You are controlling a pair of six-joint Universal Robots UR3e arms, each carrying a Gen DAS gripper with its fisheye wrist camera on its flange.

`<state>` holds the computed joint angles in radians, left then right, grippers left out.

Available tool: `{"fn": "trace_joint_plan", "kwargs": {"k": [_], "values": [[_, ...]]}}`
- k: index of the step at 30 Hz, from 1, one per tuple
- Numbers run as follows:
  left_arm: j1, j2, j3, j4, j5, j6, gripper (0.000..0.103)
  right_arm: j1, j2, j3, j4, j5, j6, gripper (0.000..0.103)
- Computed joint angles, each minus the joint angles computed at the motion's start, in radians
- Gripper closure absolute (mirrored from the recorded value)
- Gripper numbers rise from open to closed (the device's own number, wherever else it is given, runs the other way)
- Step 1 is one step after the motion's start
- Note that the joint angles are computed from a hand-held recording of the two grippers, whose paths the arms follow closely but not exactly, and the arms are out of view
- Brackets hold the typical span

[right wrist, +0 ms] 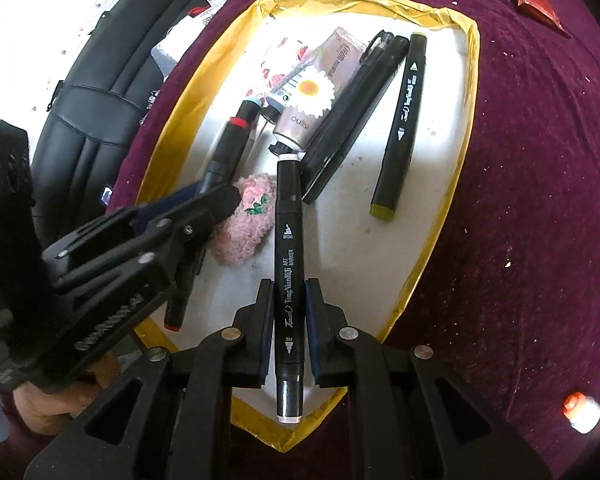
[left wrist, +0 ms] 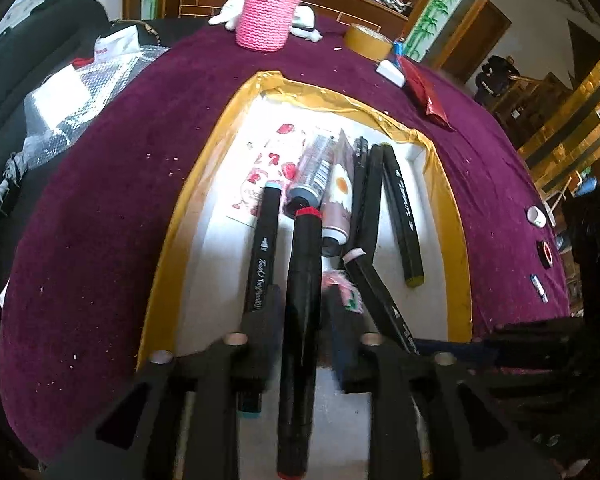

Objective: Organize objects
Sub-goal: 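Lower both markers into the tray and open both grippers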

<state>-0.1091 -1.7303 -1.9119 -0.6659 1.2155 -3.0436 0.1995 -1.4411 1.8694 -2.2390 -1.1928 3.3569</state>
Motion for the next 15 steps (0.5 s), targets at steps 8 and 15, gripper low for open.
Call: {"fn": "trace_joint_plan", "kwargs": {"k": [8,15], "values": [[0.016,0.021,0.035,-0.030,-0.013,-0.026,0.049,0.019,0.029,-0.047,0.015,-0.018,0.035,0.082],[-0.035,0.043,0.093,-0.018,0.076,-0.034,0.049,0.031,-0.029,-0.028,-0.033,-0.066,0.060,0.070]]}}
